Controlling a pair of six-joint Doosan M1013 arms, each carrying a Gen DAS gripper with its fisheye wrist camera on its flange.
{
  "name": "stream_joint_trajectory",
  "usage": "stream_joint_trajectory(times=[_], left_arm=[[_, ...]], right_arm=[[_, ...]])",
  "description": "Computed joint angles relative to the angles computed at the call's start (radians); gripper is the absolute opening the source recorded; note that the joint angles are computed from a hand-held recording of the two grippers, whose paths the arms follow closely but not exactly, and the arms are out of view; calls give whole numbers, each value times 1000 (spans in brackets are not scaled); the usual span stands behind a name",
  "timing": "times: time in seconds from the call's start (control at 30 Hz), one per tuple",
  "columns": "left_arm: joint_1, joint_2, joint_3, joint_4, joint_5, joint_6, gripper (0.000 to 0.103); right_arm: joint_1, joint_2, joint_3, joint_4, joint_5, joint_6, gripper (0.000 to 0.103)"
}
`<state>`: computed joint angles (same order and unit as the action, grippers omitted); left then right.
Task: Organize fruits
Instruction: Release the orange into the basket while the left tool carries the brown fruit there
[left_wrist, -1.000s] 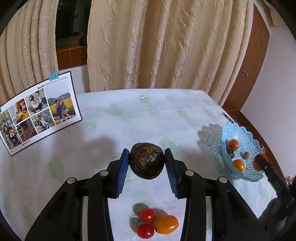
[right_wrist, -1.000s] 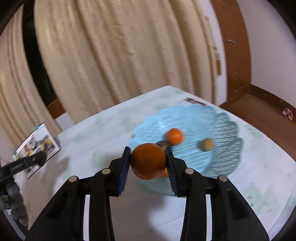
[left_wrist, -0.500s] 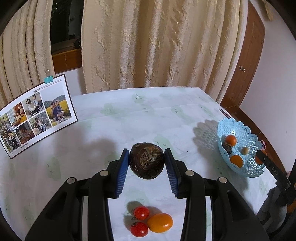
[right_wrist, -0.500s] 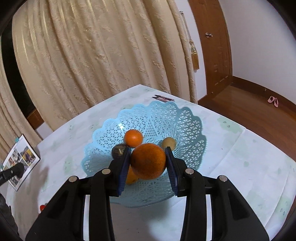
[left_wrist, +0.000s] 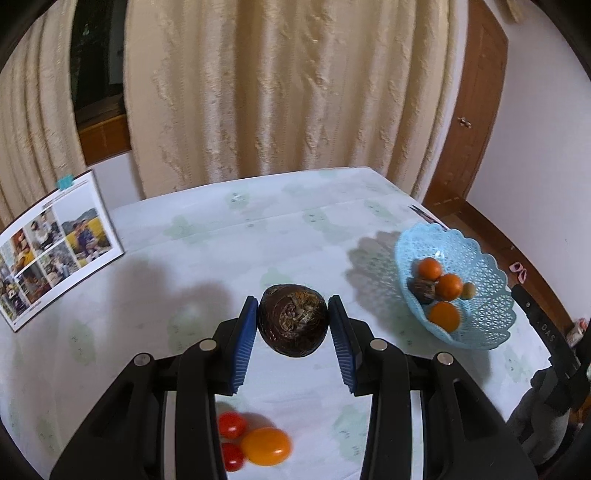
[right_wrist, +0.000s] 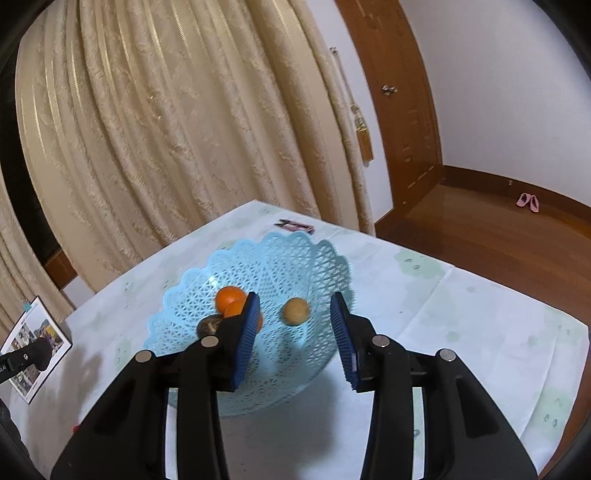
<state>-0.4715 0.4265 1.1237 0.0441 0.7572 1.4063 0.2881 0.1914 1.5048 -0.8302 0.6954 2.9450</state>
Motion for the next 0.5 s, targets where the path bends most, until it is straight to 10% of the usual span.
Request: stream_joint_trajectory(times=[0.5], left_arm=[[-93,102,-133,-80,64,136,40]], right_arm=[[-6,-19,53,-92,-18,132,55]])
